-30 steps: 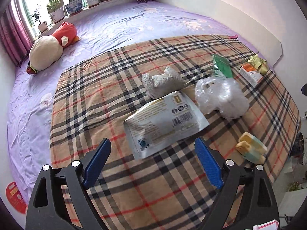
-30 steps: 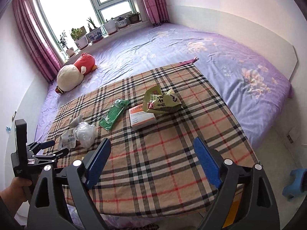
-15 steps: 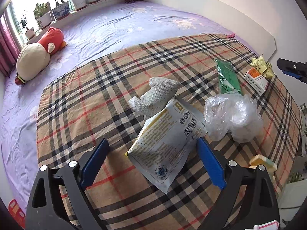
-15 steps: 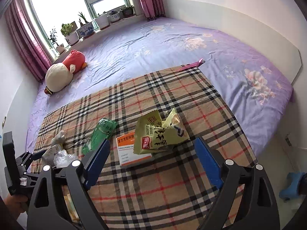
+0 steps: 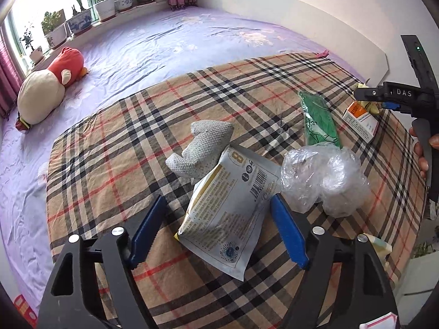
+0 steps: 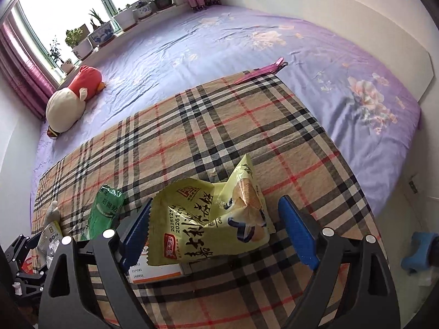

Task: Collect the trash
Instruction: 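Grasp the white snack wrapper with the left tool while the right tool grasps the yellow-green wrapper, then carry both wrappers over the yellow wastebasket with both tools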

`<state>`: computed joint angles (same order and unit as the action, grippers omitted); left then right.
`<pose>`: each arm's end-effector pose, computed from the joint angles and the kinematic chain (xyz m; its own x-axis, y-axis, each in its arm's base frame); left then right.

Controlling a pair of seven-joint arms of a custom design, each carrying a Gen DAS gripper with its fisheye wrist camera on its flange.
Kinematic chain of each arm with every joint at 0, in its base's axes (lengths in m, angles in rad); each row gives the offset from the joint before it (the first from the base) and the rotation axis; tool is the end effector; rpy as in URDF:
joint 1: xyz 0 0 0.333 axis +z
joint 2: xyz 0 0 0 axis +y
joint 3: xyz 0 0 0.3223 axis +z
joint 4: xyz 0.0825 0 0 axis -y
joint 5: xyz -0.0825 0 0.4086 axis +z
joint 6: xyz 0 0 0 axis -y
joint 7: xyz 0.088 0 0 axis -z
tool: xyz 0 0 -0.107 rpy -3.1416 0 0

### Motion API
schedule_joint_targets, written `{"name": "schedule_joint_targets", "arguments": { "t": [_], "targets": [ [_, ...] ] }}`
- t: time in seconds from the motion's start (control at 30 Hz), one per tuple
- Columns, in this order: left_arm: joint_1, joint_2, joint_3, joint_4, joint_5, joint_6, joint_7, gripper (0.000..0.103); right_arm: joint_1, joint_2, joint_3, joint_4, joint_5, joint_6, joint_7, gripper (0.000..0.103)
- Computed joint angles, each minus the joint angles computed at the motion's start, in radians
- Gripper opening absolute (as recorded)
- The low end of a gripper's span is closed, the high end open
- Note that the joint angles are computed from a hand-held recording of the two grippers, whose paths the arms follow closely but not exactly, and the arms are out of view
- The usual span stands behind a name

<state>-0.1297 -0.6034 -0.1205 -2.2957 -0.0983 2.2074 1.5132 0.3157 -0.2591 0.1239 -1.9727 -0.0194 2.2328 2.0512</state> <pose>0.4144 -0.1206 0.6256 -0.1655 -0.9845 0.0574 -0.8654 0.1171 -0.4872 0.4889 0.2375 0.6388 0.0171 -0.9829 -0.1831 -0.8844 0.0706 -0.4614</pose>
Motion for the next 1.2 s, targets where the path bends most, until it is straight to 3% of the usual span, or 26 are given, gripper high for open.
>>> {"name": "schedule_joint_targets", "arguments": {
  "t": [0.1,0.2,0.33,0.4,0.53,0.7,1.2],
  "targets": [
    [-0.013,-0.002,0.010,0.005,-0.023,-0.005,0.012,0.051,0.006,0.003,-0.007,0.006,0.022,0.003,-0.022,0.072],
    [-0.022,-0.020,0.019,-0.005,-0.050,-0.014,0.018,0.044,0.007,-0.006,-0.008,-0.002,0.032,0.016,-0.038,0.064],
    [-0.035,-0.048,0.034,-0.021,-0.092,-0.028,0.029,0.024,0.007,-0.028,-0.013,-0.021,0.054,0.029,-0.050,0.050],
    [-0.039,-0.058,0.035,-0.026,-0.103,-0.036,0.035,0.020,0.006,-0.037,-0.013,-0.030,0.057,0.034,-0.058,0.048],
    [-0.037,-0.066,0.030,-0.027,-0.114,-0.046,0.030,0.016,0.008,-0.059,-0.018,-0.051,0.083,0.045,-0.072,0.035],
    [-0.036,-0.076,0.028,-0.025,-0.120,-0.055,0.019,0.015,0.010,-0.087,-0.023,-0.075,0.112,0.065,-0.090,0.028],
    [-0.056,-0.126,0.008,0.015,-0.105,-0.095,-0.002,0.015,0.023,-0.228,-0.026,-0.172,0.167,0.071,-0.128,0.027]
  ]
}}
